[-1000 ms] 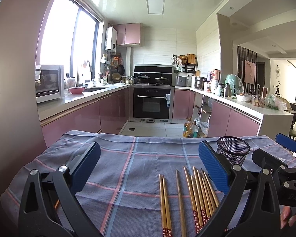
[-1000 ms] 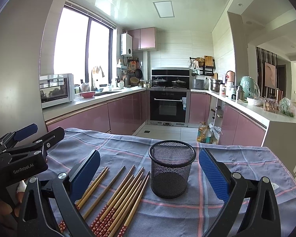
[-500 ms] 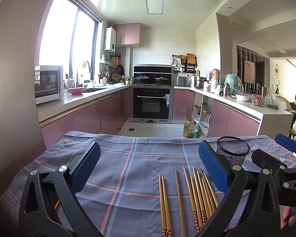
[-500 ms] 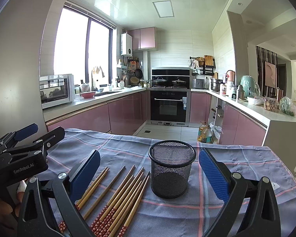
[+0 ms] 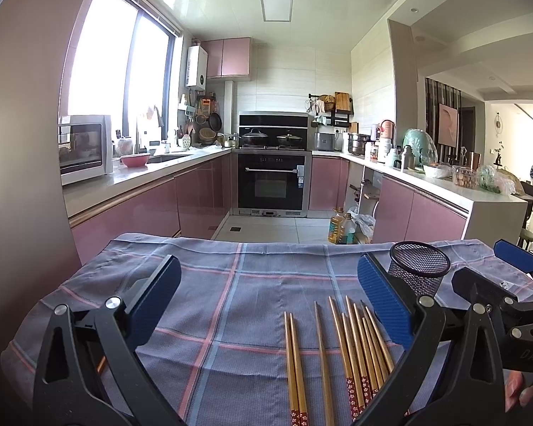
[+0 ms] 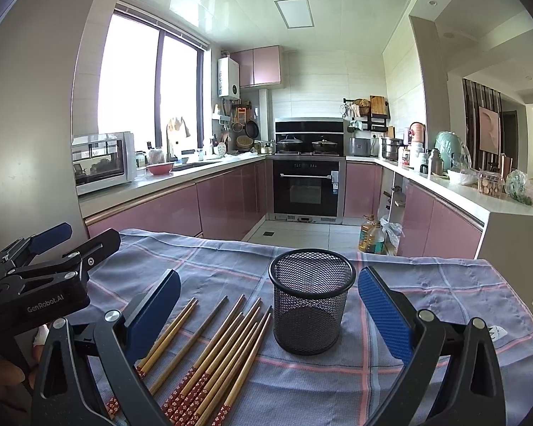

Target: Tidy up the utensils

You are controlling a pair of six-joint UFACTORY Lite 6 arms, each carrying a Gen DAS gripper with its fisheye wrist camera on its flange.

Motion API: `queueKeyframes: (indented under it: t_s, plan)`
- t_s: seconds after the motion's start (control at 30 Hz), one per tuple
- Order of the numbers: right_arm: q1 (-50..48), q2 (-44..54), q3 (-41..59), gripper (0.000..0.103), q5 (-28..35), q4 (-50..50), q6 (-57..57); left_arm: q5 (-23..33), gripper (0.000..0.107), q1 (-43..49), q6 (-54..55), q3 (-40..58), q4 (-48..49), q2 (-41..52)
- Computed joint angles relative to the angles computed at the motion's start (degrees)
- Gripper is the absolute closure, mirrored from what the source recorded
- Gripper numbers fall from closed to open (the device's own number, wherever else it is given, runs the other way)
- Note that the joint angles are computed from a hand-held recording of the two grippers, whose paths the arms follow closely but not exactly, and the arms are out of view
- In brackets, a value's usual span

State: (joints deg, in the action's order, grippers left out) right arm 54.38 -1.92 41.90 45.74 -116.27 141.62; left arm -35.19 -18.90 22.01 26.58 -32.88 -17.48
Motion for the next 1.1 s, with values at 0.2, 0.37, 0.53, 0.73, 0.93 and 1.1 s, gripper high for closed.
queueKeyframes:
  t_s: [0.2,0.37,0.53,0.73,0.93,1.1]
  plan:
    - [-2.01,-0.3,0.36,0.006,-3.85,-0.89,0.43,1.52,0.009,0.96,-0.9,0.97,1.56,1.32]
    - [-3.79,0.64,0.91,0.006,-8.86,-2.49,1.11,5.23,0.009,3.58,-4.33,2.5,5.95,3.32]
    - [-7.23,4.29,3.78,0.011,-17.7,-3.06,0.05,9.59,0.009,6.66,-8.07,5.22,12.12,6.95]
    - [-12.25,11.24,9.09,0.035,-29.54,0.52,-3.55,16.4,0.011,11.24,-17.06,10.45,25.6,14.16]
    - [-13.01,16.95,14.27,0.061,-34.83,14.84,-18.53,23.37,0.03,12.06,-21.74,18.63,34.75,25.38]
    - [-14.71,18.9,15.81,0.071,-37.84,23.82,-26.78,25.78,0.044,12.6,-33.29,23.31,48.27,32.3]
